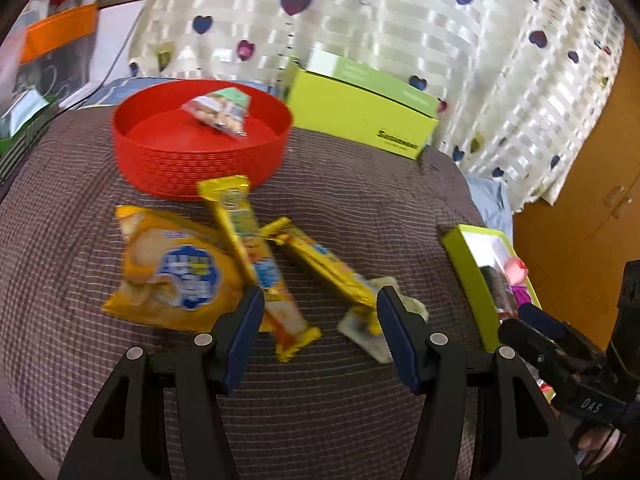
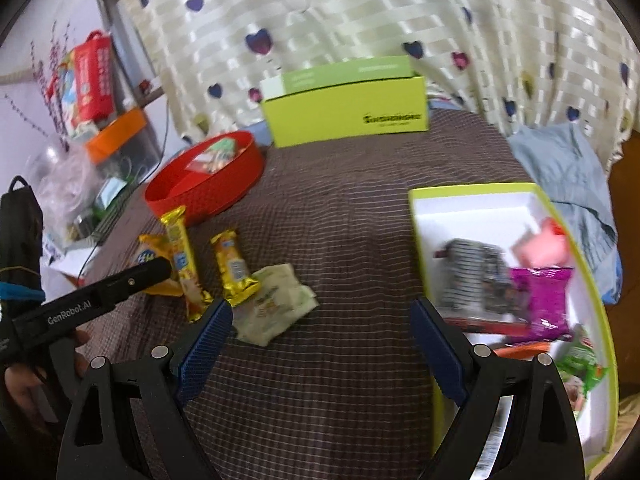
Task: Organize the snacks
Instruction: 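Grasp the long yellow candy bar with the right tool while the left tool grasps the yellow chip bag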
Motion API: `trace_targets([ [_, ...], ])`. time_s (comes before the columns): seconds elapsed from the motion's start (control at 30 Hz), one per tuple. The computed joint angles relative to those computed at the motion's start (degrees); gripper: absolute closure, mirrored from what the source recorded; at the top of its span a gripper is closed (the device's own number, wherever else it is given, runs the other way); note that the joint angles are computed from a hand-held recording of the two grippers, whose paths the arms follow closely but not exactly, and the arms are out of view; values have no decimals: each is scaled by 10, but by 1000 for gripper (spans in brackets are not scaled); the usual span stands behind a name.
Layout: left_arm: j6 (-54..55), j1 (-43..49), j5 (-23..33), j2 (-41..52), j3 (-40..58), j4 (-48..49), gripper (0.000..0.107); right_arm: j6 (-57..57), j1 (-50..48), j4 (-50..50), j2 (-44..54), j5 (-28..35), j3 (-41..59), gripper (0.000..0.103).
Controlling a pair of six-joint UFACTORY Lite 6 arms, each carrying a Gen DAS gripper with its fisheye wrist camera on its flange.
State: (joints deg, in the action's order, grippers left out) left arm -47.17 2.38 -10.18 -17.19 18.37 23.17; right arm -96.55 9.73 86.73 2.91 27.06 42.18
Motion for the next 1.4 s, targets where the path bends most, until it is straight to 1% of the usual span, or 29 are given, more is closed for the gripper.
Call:
trace_targets([
  [0.1, -95, 46, -6, -17, -16, 117, 47, 2, 34, 11, 15, -20, 11, 13],
  [0.23, -174, 89, -6, -37, -28, 226, 47, -2, 64, 32, 26, -38, 23, 13],
  [0.3, -220, 122, -15, -46, -35, 290, 47, -19, 80, 55, 34, -45, 32, 13],
  [0.37, -229, 149, -23, -46, -38, 309, 47, -16, 99, 61, 53, -59, 51, 13],
  [0.5, -235, 193, -33, -32, -33, 329, 47, -8, 126, 63, 91, -63, 87, 13],
  [0.6, -212, 226, -45, -15, -28, 327, 47, -17, 153, 79, 115, -78, 108, 14],
  [0.67, -213, 249, -58, -1, -24, 342, 47, -31, 164, 95, 126, -80, 114, 15],
  [0.73, -209, 269, -74, 15, -19, 342, 47, -36, 174, 101, 139, -87, 125, 15],
  [0.83, -247, 303, -120, 72, 9, 402, 47, -27, 188, 94, 161, -101, 147, 17],
  [0.87, -255, 305, -122, 83, 15, 413, 47, -25, 191, 91, 168, -104, 154, 17],
  [0.97, -240, 294, -118, 117, 36, 406, 47, -3, 200, 69, 193, -116, 179, 20],
  [1.07, -258, 298, -142, 155, 58, 438, 47, 27, 208, 39, 216, -123, 201, 25],
  [1.2, -253, 295, -148, 181, 75, 428, 47, 42, 217, 20, 236, -130, 221, 31],
  [1.4, -268, 298, -160, 211, 97, 442, 47, 76, 226, -15, 260, -135, 245, 38],
])
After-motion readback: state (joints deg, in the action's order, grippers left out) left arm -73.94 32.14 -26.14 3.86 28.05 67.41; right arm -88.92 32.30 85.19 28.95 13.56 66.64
